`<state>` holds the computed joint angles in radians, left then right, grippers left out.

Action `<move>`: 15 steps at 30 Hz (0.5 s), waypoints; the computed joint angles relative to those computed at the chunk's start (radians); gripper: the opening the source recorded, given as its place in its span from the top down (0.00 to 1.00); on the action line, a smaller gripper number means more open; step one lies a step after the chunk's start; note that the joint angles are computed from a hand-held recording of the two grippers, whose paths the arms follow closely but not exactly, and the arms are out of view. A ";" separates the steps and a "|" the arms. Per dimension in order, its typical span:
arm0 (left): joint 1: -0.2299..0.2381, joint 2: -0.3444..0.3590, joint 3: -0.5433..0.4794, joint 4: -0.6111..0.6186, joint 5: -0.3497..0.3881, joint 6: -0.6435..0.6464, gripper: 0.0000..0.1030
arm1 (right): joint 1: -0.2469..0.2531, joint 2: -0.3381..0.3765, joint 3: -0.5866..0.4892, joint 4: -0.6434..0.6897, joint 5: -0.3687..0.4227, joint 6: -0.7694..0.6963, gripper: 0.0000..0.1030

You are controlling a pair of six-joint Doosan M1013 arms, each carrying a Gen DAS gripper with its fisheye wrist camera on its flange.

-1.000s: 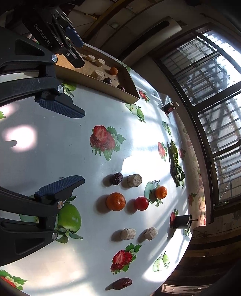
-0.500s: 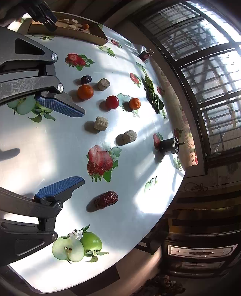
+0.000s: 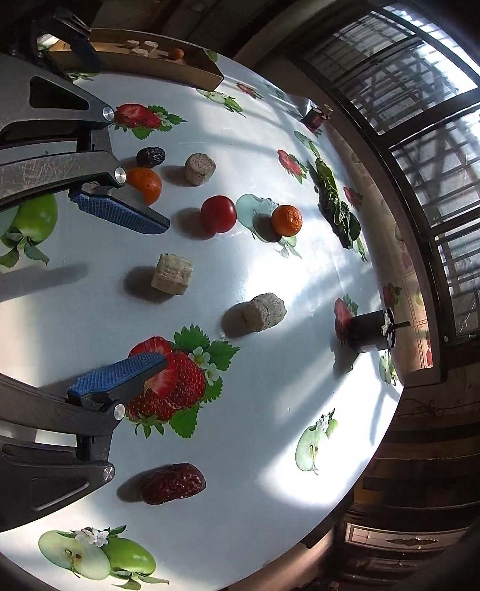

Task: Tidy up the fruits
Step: 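Grasp the orange mandarin with the left tool while the right tool grasps a beige cake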

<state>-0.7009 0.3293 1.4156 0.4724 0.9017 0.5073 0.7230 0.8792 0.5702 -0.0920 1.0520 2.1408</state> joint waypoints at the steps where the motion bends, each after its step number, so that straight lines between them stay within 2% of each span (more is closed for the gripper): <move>1: 0.002 0.004 -0.004 -0.007 -0.015 0.013 0.25 | -0.001 0.006 -0.004 -0.010 -0.005 0.005 0.32; 5: 0.014 0.035 -0.038 -0.065 -0.069 0.108 0.26 | -0.018 0.010 0.010 0.090 -0.063 -0.036 0.52; 9: 0.023 0.071 -0.081 -0.095 -0.108 0.198 0.34 | -0.007 0.027 -0.019 0.057 -0.055 -0.063 0.54; 10: 0.027 0.079 -0.091 -0.115 -0.123 0.229 0.37 | -0.006 0.028 -0.020 0.060 -0.057 -0.072 0.56; 13: 0.034 0.107 -0.127 -0.155 -0.130 0.313 0.42 | -0.011 0.027 -0.013 0.123 -0.071 -0.119 0.73; 15: 0.035 0.124 -0.147 -0.170 -0.129 0.376 0.42 | -0.011 0.022 -0.004 0.126 -0.079 -0.119 0.73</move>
<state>-0.6657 0.4532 1.2687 0.3029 0.7723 0.8833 0.7121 0.9014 0.5663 0.0340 0.9735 2.0214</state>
